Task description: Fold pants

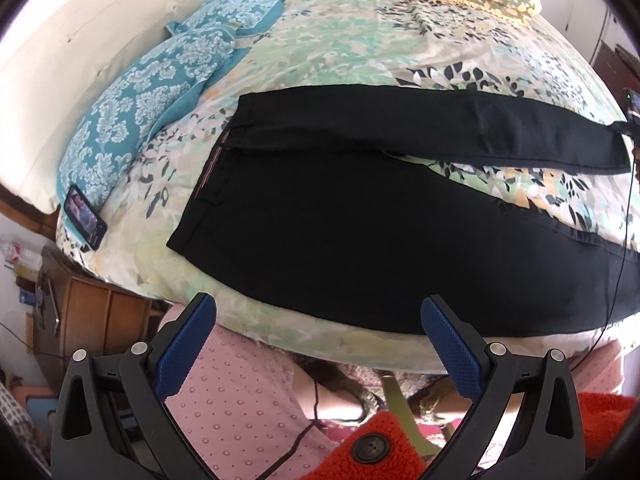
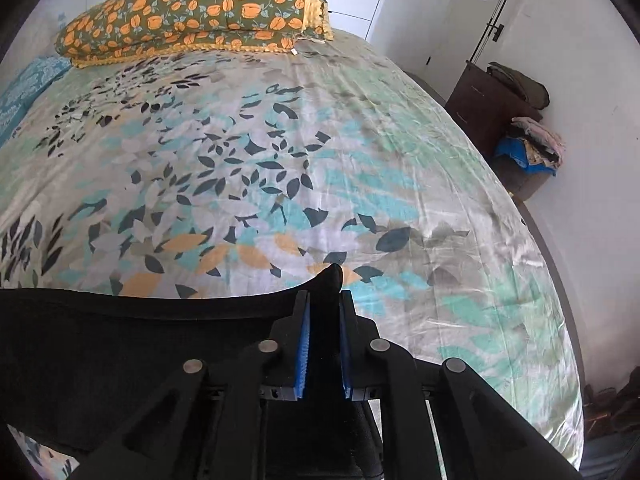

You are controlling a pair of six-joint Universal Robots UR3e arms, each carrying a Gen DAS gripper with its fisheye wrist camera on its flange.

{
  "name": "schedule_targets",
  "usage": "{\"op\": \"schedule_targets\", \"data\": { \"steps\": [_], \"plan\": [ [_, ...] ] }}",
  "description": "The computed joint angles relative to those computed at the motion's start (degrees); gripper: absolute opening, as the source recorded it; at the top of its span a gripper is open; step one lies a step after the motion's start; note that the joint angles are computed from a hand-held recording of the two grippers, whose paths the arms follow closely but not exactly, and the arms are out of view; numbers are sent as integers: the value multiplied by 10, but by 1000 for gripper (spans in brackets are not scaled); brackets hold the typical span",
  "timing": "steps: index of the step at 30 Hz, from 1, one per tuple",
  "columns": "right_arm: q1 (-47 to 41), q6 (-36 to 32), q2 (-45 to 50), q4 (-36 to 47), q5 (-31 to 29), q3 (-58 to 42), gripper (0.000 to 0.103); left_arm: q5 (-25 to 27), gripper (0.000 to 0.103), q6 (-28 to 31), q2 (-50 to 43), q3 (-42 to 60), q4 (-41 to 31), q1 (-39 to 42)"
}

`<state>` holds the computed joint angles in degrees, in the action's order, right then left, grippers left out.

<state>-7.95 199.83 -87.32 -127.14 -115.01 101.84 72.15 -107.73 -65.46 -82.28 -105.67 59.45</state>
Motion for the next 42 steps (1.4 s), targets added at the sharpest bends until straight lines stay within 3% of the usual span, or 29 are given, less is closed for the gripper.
{"op": "schedule_targets", "data": {
  "steps": [2, 4, 6, 8, 10, 12, 15, 17, 21, 22, 24, 26, 31, 34, 36, 42],
  "plan": [
    [14, 34, -9, 7, -10, 13, 43, -1, 102, 10, 2, 0, -5, 3],
    [40, 63, -36, -3, -22, 39, 58, 3, 102, 5, -5, -3, 4, -3],
    [83, 98, -58, -14, -32, 57, 61, 0, 102, -10, -18, -17, 41, -14],
    [131, 128, -100, -18, -20, 80, 64, -12, 102, -47, -38, -66, 136, -34],
    [199, 185, -139, -11, -12, 98, 71, -18, 102, -98, -71, -132, 276, -64],
    [285, 267, -170, -5, -7, 112, 75, 6, 102, -160, -134, -187, 440, -113],
    [443, 425, -164, 10, -30, 105, 80, 36, 102, -214, -244, -191, 563, -157],
    [547, 547, -123, 37, -58, 74, 81, 54, 102, -240, -309, -179, 604, -174],
    [693, 773, -20, 131, -100, -29, 81, 90, 103, -229, -373, -204, 680, -172],
    [718, 819, 4, 156, -107, -60, 81, 49, 103, -220, -368, -206, 661, -141],
    [753, 881, 45, 202, -117, -118, 81, 28, 103, -220, -369, -175, 606, -106],
    [767, 884, 74, 222, -120, -163, 81, -9, 102, -228, -390, -113, 539, -63],
    [761, 803, 132, 255, -124, -261, 81, -105, 102, -319, -497, 66, 443, -5],
    [755, 771, 154, 227, -121, -284, 81, -97, 102, -327, -559, 162, 381, -24],
    [757, 751, 177, 235, -120, -319, 81, -89, 102, -336, -573, 180, 379, -36],
    [772, 740, 215, 282, -129, -387, 81, -78, 102, -331, -567, 150, 396, -48]
  ]
}}
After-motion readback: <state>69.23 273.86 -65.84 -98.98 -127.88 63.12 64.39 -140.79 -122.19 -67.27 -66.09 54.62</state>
